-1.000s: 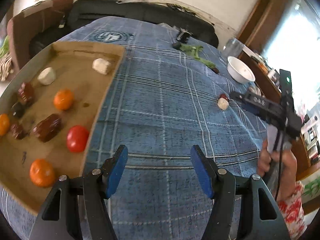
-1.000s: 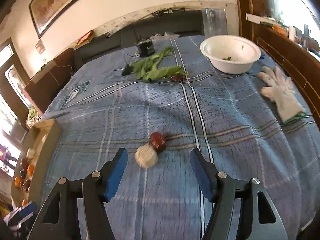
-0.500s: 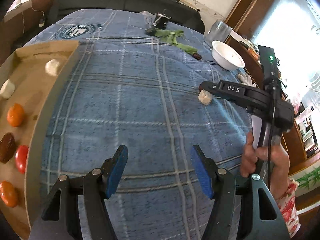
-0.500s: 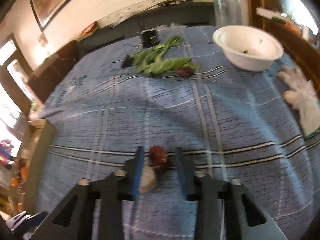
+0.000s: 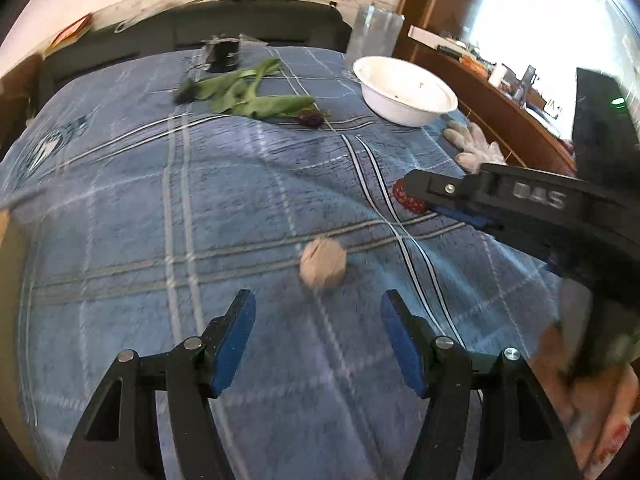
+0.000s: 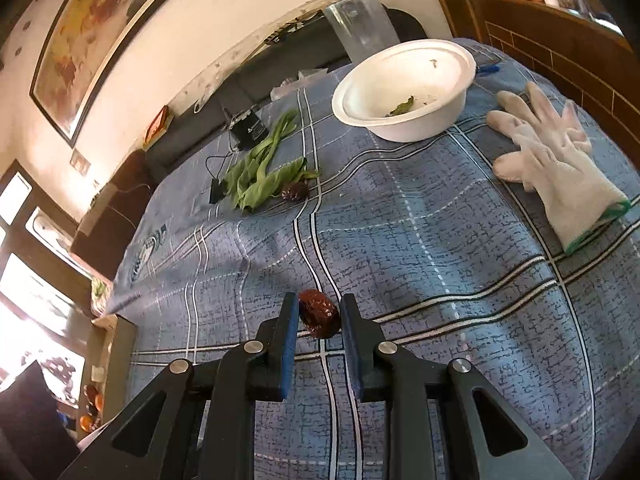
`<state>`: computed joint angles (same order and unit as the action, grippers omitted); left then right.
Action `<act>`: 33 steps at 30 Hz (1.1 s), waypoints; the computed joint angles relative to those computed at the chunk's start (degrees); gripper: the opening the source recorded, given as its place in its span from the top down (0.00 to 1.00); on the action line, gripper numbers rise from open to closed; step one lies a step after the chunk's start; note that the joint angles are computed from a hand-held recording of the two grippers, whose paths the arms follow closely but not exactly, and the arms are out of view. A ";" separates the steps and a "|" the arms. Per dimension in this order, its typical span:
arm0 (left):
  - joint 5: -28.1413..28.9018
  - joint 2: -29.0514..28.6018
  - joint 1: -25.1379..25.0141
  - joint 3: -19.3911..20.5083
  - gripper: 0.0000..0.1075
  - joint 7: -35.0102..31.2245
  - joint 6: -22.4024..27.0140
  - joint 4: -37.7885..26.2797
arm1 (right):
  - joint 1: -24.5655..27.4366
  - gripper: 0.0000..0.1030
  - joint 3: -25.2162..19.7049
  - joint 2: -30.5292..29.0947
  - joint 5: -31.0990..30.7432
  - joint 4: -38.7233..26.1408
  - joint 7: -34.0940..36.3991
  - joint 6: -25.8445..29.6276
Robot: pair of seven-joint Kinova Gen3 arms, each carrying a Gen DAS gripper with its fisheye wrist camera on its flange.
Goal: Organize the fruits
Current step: 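Grasp the beige cake with the left tool while the right tool grasps a red date, then carry the cake and red date into the tray and release both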
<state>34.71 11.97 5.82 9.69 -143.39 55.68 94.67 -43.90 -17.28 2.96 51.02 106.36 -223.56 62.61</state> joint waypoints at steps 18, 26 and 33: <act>6.52 -3.77 -8.22 -4.50 0.76 -4.67 7.76 0.00 | -1.97 0.78 0.00 1.87 3.47 -1.93 0.68 -1.70; 7.43 -2.79 -20.61 -12.07 0.76 -5.53 11.66 -5.69 | -5.37 0.77 1.41 6.06 4.45 -8.08 4.52 -0.45; 4.81 1.75 -28.99 -13.36 0.76 -2.59 9.99 -9.88 | -6.34 0.77 2.52 13.71 1.72 -20.94 16.62 -4.88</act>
<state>39.52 13.72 -23.16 -3.68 -145.98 65.67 84.78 -50.24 -14.76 16.67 52.73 85.41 -206.94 57.73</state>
